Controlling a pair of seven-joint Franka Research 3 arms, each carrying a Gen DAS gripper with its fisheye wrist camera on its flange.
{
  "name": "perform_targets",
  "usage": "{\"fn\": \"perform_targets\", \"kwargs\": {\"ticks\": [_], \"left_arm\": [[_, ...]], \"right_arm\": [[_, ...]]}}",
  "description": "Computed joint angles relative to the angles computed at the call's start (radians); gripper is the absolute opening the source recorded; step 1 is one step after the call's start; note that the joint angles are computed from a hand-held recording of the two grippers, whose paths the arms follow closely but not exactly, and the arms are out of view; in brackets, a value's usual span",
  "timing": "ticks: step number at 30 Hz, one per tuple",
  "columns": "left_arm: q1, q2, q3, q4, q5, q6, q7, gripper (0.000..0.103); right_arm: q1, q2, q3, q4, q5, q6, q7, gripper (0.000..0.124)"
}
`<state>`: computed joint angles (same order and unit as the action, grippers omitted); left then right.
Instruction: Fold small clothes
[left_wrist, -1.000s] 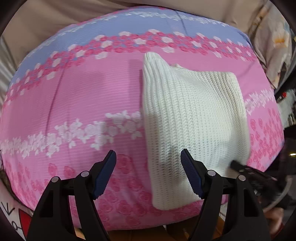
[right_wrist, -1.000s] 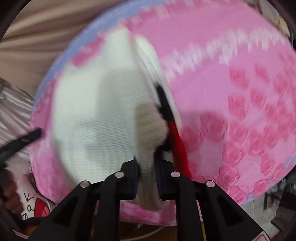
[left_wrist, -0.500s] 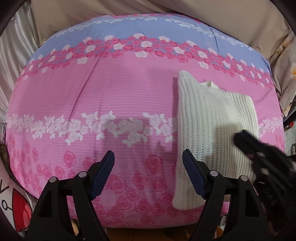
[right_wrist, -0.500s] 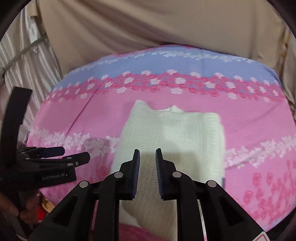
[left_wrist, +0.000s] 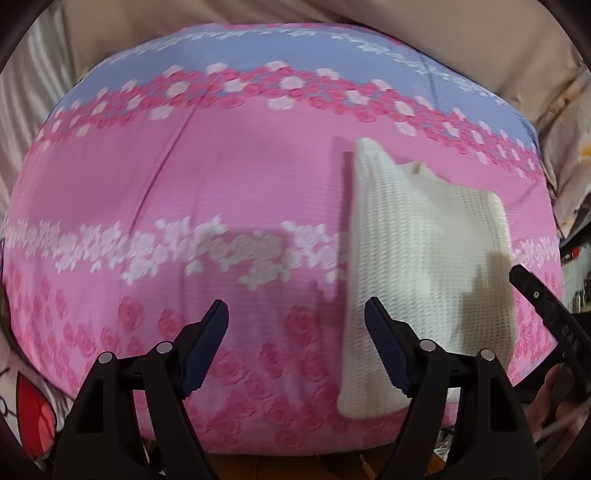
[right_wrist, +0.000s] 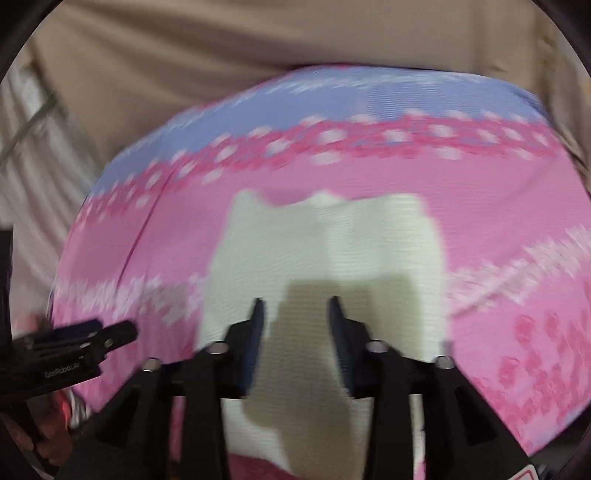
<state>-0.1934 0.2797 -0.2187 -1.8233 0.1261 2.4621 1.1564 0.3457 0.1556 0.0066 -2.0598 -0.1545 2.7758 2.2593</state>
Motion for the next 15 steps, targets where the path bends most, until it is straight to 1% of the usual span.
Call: {"fn": "perform_targets", "kwargs": {"ticks": [1, 2, 3, 4, 5, 6, 7, 8, 9, 10, 11, 12, 14, 15], "left_arm": [[-0.006, 0.010, 0.000, 0.012, 0.010, -0.001, -0.004, 0.076], [-0.013, 0.025, -0.002, 0.033, 0.015, -0.008, -0.008, 0.076], [-0.015, 0.038, -0.008, 0.050, 0.008, -0.015, -0.003, 0.076], [-0.015, 0.045, -0.013, 0.060, -0.002, -0.019, 0.003, 0.076], [-0.014, 0.054, -0.020, 0.074, -0.016, -0.025, 0.016, 0.076], [-0.014, 0.057, -0.025, 0.079, -0.024, -0.026, 0.028, 0.077], [-0.015, 0.057, -0.027, 0.081, -0.026, -0.025, 0.039, 0.077], [-0.017, 0.052, -0.027, 0.077, -0.021, -0.022, 0.050, 0.078], [-0.018, 0.044, -0.026, 0.067, -0.019, -0.018, 0.059, 0.079], [-0.018, 0.037, -0.023, 0.057, -0.016, -0.011, 0.063, 0.080], [-0.016, 0.026, -0.018, 0.042, -0.012, -0.003, 0.061, 0.080], [-0.015, 0.019, -0.012, 0.033, -0.008, -0.002, 0.053, 0.080], [-0.008, 0.012, -0.003, 0.023, -0.012, -0.006, 0.037, 0.080], [-0.004, 0.012, -0.002, 0.025, -0.016, -0.013, 0.031, 0.080]], "right_arm": [[0.000, -0.026, -0.021, -0.037, -0.022, 0.006, 0.056, 0.055], [-0.012, -0.041, -0.027, -0.058, -0.018, 0.003, 0.079, 0.055], [-0.038, -0.042, -0.022, -0.071, 0.039, -0.002, 0.059, 0.056], [-0.059, -0.041, -0.010, -0.080, 0.102, 0.005, 0.024, 0.056], [-0.088, -0.033, 0.014, -0.089, 0.217, 0.031, -0.061, 0.057], [-0.114, -0.014, 0.041, -0.084, 0.334, 0.038, -0.163, 0.058], [-0.126, 0.007, 0.050, -0.069, 0.389, 0.013, -0.214, 0.058], [-0.126, 0.037, 0.046, -0.046, 0.405, -0.021, -0.227, 0.058], [-0.130, 0.058, 0.048, -0.038, 0.436, -0.030, -0.250, 0.054], [-0.130, 0.066, 0.054, -0.041, 0.471, -0.013, -0.264, 0.038], [-0.130, 0.065, 0.057, -0.041, 0.501, -0.003, -0.272, 0.029], [-0.117, 0.057, 0.049, -0.031, 0.491, -0.010, -0.256, 0.024], [-0.055, 0.033, 0.001, -0.016, 0.333, -0.019, -0.160, 0.022], [-0.019, 0.020, -0.018, 0.006, 0.219, -0.031, -0.114, 0.021]]}}
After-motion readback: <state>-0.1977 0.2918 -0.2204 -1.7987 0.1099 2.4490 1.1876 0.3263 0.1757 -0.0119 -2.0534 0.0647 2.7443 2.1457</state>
